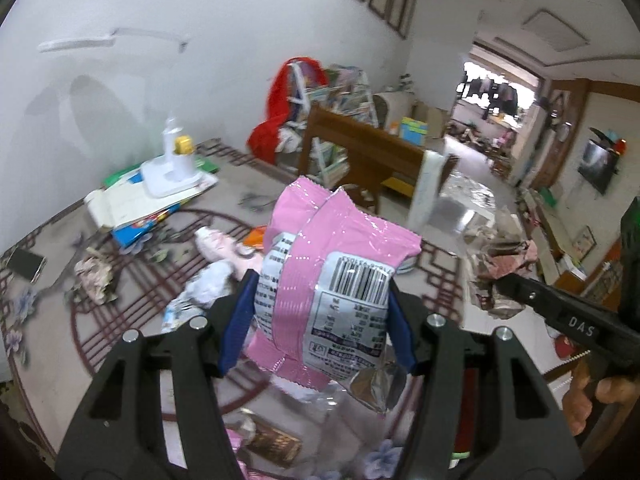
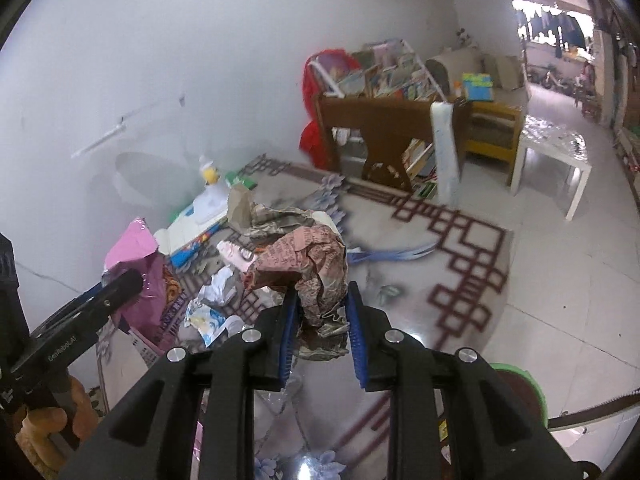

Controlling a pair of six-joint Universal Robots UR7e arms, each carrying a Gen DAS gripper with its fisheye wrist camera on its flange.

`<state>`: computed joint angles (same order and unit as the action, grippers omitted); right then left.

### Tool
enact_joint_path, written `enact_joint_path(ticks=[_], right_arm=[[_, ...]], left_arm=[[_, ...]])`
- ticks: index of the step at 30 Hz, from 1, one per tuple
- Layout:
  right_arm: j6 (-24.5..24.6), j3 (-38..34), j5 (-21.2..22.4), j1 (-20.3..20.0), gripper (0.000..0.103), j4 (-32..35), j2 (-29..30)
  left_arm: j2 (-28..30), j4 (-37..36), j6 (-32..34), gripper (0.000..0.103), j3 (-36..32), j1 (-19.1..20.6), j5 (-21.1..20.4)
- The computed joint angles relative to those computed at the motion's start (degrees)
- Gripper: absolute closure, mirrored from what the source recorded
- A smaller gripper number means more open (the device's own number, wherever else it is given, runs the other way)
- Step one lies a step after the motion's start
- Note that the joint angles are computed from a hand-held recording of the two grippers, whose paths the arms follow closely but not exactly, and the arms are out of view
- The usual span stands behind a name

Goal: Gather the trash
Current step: 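Carry the pink bag and crumpled paper over the red bin and open both tools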

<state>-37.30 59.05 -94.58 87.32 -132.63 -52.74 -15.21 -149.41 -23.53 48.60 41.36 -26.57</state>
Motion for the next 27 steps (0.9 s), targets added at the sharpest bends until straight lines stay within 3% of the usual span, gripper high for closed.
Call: enact_joint_path(ticks=[8,20,27], right_arm=[[1.77,1.92,0.50,-2.02,0.079,-2.67,-3.05],[3.69,2.79,-0.53,-4.71,0.079,-5.04,-5.49],[5.03,3.06,-1.92,-6.14,0.079,-5.88,-6.33]], left_arm=[[6.12,0.46,6.71,0.046,-9.91,-1.29,-4.39],[12.59,5.06,10.36,0.046,-21.30,-1.87,-8.51],[18.91,12.54,10.61,0.046,-33.05,-1.62,-12.11]])
